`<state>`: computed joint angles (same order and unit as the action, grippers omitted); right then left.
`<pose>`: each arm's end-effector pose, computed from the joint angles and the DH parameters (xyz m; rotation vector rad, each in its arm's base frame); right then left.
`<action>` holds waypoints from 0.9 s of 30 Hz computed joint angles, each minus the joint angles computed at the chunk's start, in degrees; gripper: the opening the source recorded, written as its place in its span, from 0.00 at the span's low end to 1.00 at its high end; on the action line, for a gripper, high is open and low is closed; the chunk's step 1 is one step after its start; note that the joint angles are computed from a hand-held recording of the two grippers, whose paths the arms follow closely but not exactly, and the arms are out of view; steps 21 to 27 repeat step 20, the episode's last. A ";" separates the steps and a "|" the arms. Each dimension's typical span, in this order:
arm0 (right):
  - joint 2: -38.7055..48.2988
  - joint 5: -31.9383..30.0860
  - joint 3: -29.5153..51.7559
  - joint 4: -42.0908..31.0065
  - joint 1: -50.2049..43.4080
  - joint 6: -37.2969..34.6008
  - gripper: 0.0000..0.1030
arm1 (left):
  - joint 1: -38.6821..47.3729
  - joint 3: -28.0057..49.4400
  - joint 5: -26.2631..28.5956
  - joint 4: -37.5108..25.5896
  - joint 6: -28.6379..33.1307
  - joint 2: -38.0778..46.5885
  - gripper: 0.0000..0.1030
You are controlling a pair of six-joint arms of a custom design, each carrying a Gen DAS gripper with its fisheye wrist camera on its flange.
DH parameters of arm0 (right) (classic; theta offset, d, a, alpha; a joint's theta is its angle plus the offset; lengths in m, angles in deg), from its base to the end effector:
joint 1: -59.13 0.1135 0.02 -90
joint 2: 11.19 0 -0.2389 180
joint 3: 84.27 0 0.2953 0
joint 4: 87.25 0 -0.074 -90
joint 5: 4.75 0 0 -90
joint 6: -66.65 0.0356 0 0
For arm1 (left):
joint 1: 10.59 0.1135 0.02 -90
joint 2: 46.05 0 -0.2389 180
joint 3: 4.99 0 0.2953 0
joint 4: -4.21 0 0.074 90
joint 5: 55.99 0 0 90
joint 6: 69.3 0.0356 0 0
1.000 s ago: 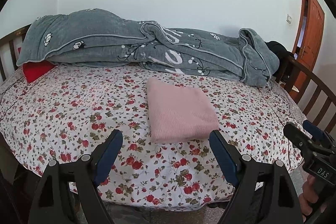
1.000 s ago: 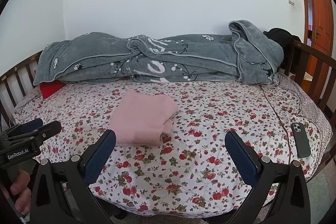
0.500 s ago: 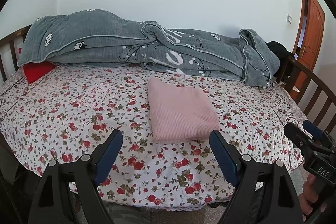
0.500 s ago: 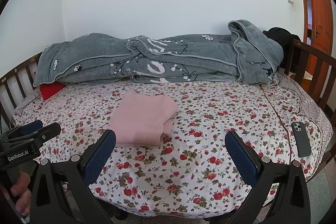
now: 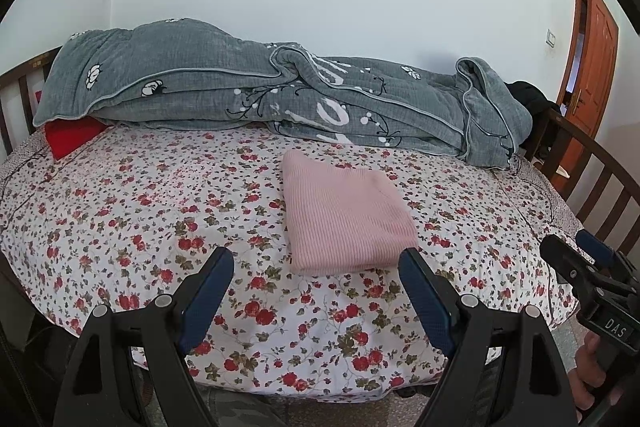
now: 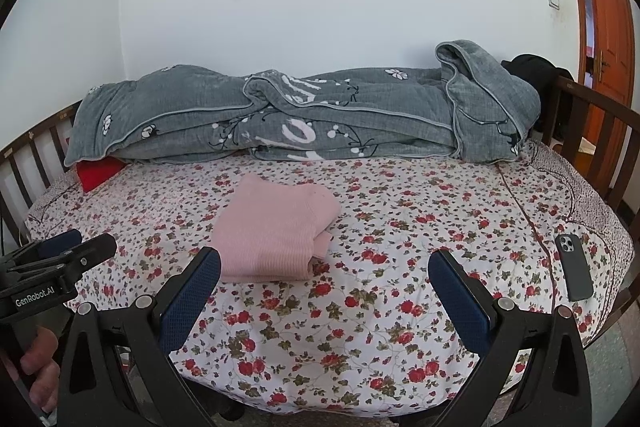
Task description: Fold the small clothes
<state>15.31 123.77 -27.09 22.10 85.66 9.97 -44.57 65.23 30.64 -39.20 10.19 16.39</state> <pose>0.1336 0.0419 0.3053 0.4602 2.0497 -0.1452 0.2425 -0.1610 0.3015 0.4179 2.1764 -0.3705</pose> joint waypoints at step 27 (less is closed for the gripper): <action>-1.54 -2.06 -0.22 0.28 -2.22 -1.86 0.99 | -0.65 0.35 -0.54 0.40 0.27 0.37 0.81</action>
